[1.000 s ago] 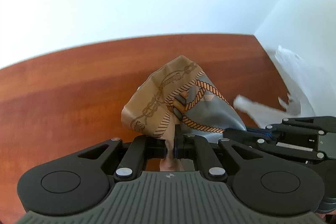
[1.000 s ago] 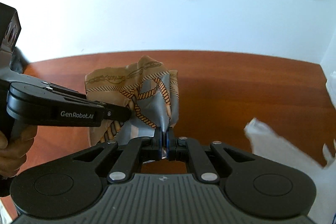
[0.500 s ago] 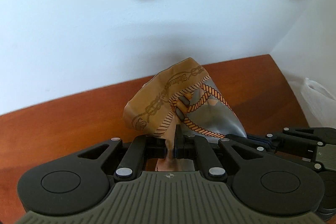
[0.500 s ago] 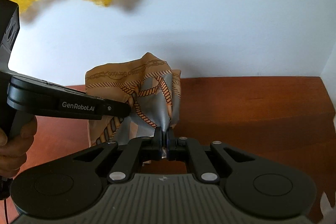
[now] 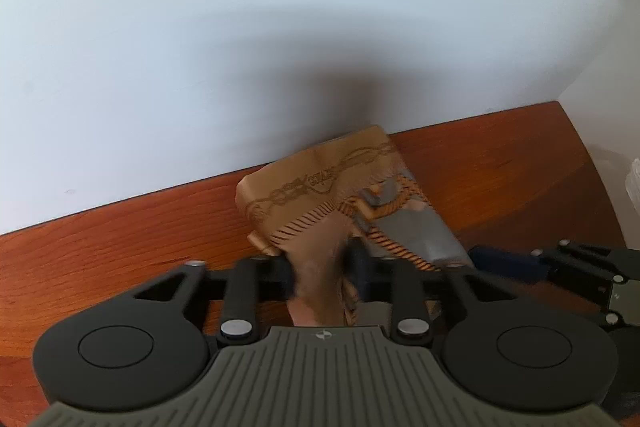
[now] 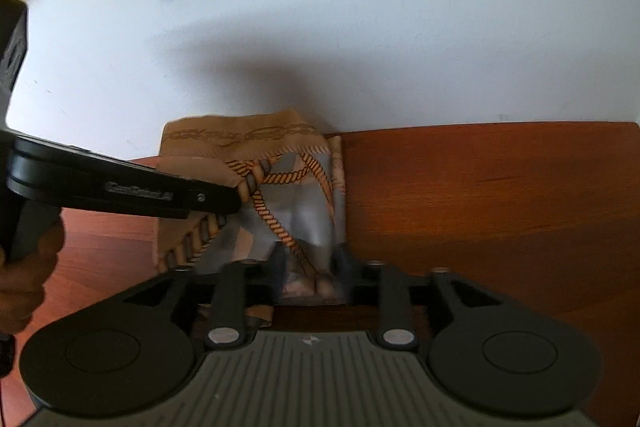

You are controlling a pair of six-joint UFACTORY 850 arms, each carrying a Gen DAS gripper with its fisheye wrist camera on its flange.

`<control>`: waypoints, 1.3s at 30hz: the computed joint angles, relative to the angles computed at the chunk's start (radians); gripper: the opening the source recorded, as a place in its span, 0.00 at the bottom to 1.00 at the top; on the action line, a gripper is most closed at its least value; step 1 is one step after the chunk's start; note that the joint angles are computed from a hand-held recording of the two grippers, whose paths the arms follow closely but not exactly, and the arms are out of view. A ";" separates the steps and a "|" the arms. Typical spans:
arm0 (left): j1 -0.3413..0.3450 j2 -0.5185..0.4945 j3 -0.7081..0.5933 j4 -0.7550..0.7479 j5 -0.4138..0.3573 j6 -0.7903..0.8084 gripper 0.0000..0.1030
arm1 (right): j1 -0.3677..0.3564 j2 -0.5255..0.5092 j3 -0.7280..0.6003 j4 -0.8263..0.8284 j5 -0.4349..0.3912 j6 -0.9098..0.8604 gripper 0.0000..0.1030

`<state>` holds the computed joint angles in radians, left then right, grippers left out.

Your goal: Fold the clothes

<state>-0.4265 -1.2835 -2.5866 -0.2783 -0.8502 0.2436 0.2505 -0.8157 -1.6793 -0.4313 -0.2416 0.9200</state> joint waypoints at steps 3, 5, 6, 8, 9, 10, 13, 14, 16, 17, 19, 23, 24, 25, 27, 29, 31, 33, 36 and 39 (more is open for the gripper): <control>0.007 0.055 0.091 0.008 0.037 0.000 0.44 | 0.009 0.046 0.066 -0.078 0.014 0.091 0.56; 0.013 0.119 0.198 0.007 0.078 -0.002 0.45 | 0.021 0.091 0.128 -0.147 0.020 0.170 0.58; 0.015 0.139 0.232 0.001 0.090 0.002 0.46 | 0.026 0.108 0.153 -0.183 0.023 0.210 0.59; 0.018 0.180 0.301 -0.009 0.115 0.014 0.46 | 0.034 0.129 0.180 -0.213 0.022 0.250 0.59; 0.020 0.207 0.349 -0.012 0.137 0.020 0.46 | 0.041 0.148 0.200 -0.217 0.021 0.262 0.59; 0.023 0.224 0.374 -0.015 0.144 0.024 0.46 | 0.047 0.167 0.218 -0.223 0.019 0.275 0.59; 0.035 0.275 0.444 -0.031 0.159 0.043 0.46 | 0.063 0.204 0.248 -0.265 0.002 0.326 0.59; 0.039 0.304 0.487 -0.039 0.173 0.057 0.46 | 0.070 0.219 0.259 -0.280 -0.004 0.346 0.60; 0.032 0.333 0.549 -0.047 0.209 0.064 0.46 | 0.081 0.236 0.270 -0.301 -0.016 0.370 0.60; 0.030 0.364 0.597 -0.053 0.231 0.072 0.46 | 0.088 0.251 0.281 -0.315 -0.022 0.387 0.60; 0.025 0.400 0.654 -0.059 0.260 0.079 0.46 | 0.102 0.279 0.300 -0.341 -0.035 0.419 0.61; 0.035 0.532 0.825 -0.101 0.315 0.136 0.46 | 0.147 0.328 0.328 -0.406 -0.078 0.504 0.63; 0.037 0.555 0.856 -0.106 0.326 0.143 0.47 | 0.156 0.344 0.339 -0.412 -0.087 0.515 0.63; 0.039 0.578 0.882 -0.111 0.331 0.152 0.47 | 0.166 0.359 0.349 -0.418 -0.098 0.525 0.63; 0.047 0.638 0.949 -0.129 0.341 0.181 0.47 | 0.187 0.384 0.364 -0.431 -0.117 0.552 0.63; 0.047 0.674 0.999 -0.149 0.360 0.199 0.47 | 0.221 0.410 0.378 -0.452 -0.149 0.591 0.63; 0.052 0.721 1.056 -0.174 0.373 0.226 0.47 | 0.247 0.435 0.394 -0.465 -0.173 0.620 0.64; 0.058 0.769 1.112 -0.201 0.383 0.256 0.47 | 0.273 0.463 0.412 -0.477 -0.197 0.650 0.65; 0.069 0.846 1.200 -0.247 0.392 0.318 0.48 | 0.324 0.492 0.435 -0.516 -0.240 0.730 0.66; 0.083 0.928 1.293 -0.292 0.405 0.377 0.48 | 0.369 0.512 0.450 -0.532 -0.278 0.779 0.67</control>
<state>-0.3434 -0.3556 -1.2936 -0.5701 -0.4451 0.6209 0.6197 -0.3037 -1.2295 -0.9630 -0.5200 1.6991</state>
